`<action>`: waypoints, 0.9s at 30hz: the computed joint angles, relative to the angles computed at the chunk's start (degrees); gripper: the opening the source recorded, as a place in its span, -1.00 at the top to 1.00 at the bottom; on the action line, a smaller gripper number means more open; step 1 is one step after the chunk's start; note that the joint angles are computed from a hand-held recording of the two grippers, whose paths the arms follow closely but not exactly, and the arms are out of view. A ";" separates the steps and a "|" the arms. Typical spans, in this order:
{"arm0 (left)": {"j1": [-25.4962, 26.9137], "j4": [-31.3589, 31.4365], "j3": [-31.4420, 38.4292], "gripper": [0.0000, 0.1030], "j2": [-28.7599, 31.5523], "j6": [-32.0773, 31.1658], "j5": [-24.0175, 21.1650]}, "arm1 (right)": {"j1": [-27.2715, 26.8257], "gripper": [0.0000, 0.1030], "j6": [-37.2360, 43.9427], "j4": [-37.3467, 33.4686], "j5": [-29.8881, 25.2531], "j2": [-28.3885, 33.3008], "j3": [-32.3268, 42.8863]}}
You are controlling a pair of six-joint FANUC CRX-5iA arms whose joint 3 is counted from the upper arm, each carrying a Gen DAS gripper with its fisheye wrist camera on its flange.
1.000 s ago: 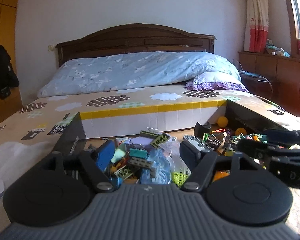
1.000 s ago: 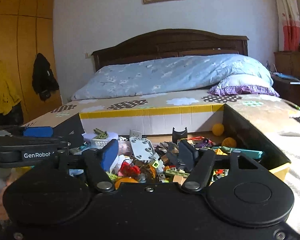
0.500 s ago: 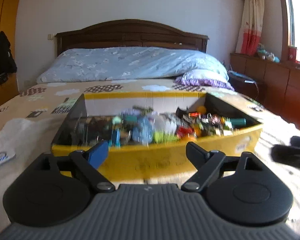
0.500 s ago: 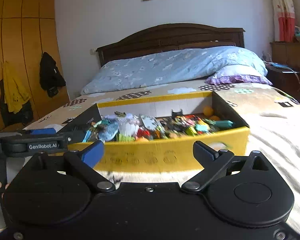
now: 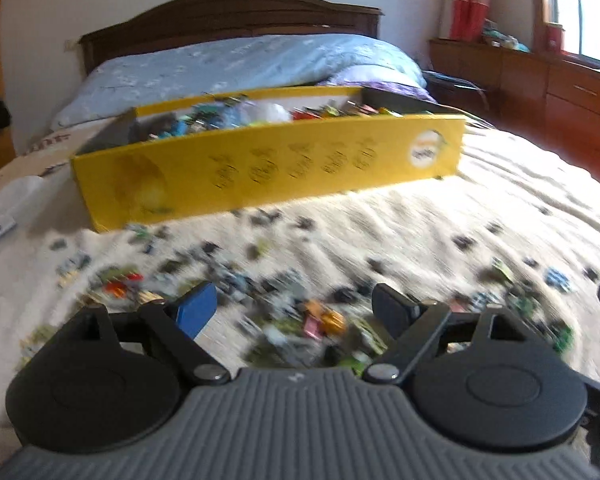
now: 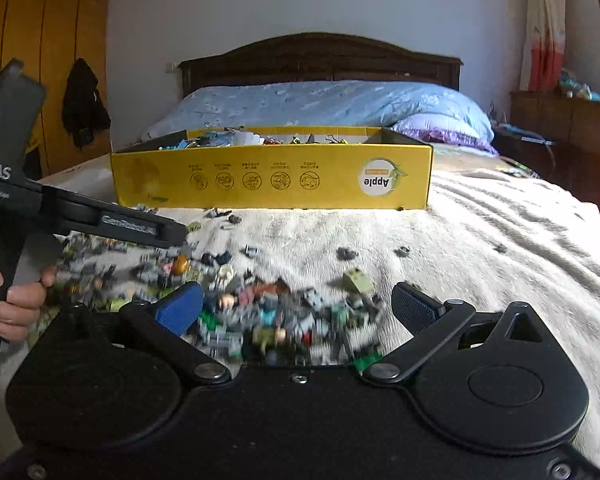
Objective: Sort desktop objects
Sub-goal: 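Move both open grippers back over the scattered bricks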
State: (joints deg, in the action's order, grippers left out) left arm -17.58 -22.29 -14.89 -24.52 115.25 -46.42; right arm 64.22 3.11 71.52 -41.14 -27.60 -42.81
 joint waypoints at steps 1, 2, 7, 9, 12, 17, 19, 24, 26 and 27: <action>-0.59 0.15 -0.42 -0.76 -0.04 -0.14 0.32 | 0.09 -0.96 -0.18 0.36 -0.34 -0.08 -0.09; -0.95 0.28 -0.28 -0.76 0.43 -0.27 0.54 | 0.94 -0.96 -0.61 0.56 -1.31 -0.58 -0.60; -3.49 -1.26 -0.12 -0.75 1.74 0.21 1.86 | 2.58 -0.96 -1.43 -0.28 -3.14 -2.25 -2.65; -4.58 -3.08 0.31 -0.67 2.49 1.27 2.46 | 2.50 -0.96 -2.42 0.21 -3.55 -2.50 -3.27; -5.37 -3.98 0.73 -0.21 3.50 1.47 3.04 | 1.78 -0.96 -4.14 0.43 -2.71 -3.33 -4.35; -3.87 0.22 -0.55 0.34 4.21 -3.20 5.76 | 0.85 -0.96 -5.96 -0.73 -1.52 -4.10 -5.56; -3.92 0.26 -0.65 0.38 4.51 -3.35 6.18 | 0.15 -0.96 -6.96 -0.65 -0.53 -4.46 -6.25; -3.25 2.32 -1.41 0.63 4.50 -5.19 7.57 | -0.87 -0.97 -8.88 1.08 1.01 -4.82 -7.38; -2.47 4.34 -2.35 0.63 3.74 -6.81 8.41 | -1.01 -0.97 -9.14 1.37 1.14 -4.75 -7.46; -1.85 6.17 -3.28 0.63 2.99 -8.32 9.20 | -1.05 -0.97 -9.30 1.60 1.17 -4.71 -7.50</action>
State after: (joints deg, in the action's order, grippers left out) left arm -19.42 -16.12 -18.17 -21.53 106.92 -37.22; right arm 63.16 -6.19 73.12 -39.97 -32.32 -50.32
